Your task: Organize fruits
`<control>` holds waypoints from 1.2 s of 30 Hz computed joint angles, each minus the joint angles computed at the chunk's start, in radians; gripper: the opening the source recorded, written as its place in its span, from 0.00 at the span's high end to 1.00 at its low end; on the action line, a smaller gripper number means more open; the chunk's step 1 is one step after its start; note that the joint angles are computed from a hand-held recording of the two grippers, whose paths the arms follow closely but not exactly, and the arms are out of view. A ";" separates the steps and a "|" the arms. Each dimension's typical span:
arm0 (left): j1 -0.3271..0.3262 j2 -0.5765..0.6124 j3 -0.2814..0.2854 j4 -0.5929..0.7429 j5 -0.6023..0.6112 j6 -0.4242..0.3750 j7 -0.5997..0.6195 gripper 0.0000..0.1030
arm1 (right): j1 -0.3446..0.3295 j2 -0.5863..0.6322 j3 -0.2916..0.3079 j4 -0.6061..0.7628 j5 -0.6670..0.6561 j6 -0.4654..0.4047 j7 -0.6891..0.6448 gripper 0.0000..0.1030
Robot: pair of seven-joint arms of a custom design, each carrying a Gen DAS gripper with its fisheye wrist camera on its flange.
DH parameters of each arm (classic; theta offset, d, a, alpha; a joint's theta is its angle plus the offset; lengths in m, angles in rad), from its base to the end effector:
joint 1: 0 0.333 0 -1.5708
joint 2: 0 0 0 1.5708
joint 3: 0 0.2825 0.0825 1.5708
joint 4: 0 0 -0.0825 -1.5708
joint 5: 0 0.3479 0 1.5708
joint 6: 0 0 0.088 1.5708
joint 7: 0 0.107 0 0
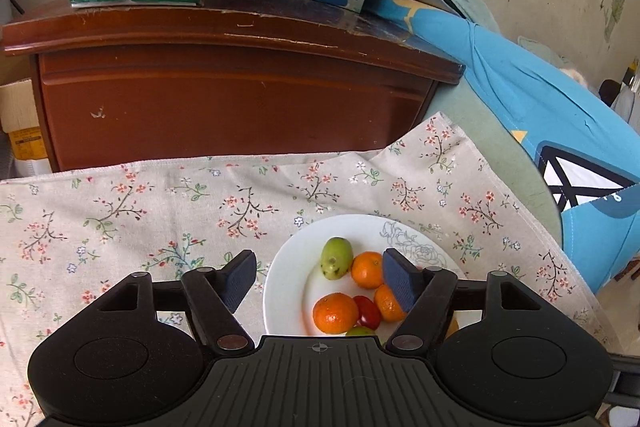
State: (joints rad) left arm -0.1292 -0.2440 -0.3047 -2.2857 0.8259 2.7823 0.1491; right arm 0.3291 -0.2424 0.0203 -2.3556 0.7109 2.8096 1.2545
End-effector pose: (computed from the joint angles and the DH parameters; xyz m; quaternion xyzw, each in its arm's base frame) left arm 0.4293 -0.2442 0.5021 -0.7223 0.5390 -0.3536 0.2504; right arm 0.4644 0.1361 0.4826 -0.6749 0.6284 -0.0672 0.3810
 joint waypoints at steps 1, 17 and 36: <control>-0.010 -0.011 -0.002 0.001 -0.019 -0.037 0.021 0.25 | 0.001 -0.004 -0.001 0.001 0.002 -0.001 -0.003 0.66; -0.119 -0.207 -0.018 -0.064 -0.262 -0.354 0.301 0.15 | 0.009 -0.057 0.012 -0.035 -0.047 0.004 -0.026 0.30; -0.143 -0.150 -0.026 -0.024 -0.326 -0.477 0.305 0.10 | -0.119 -0.062 0.121 -0.048 -0.505 -0.068 0.301 0.11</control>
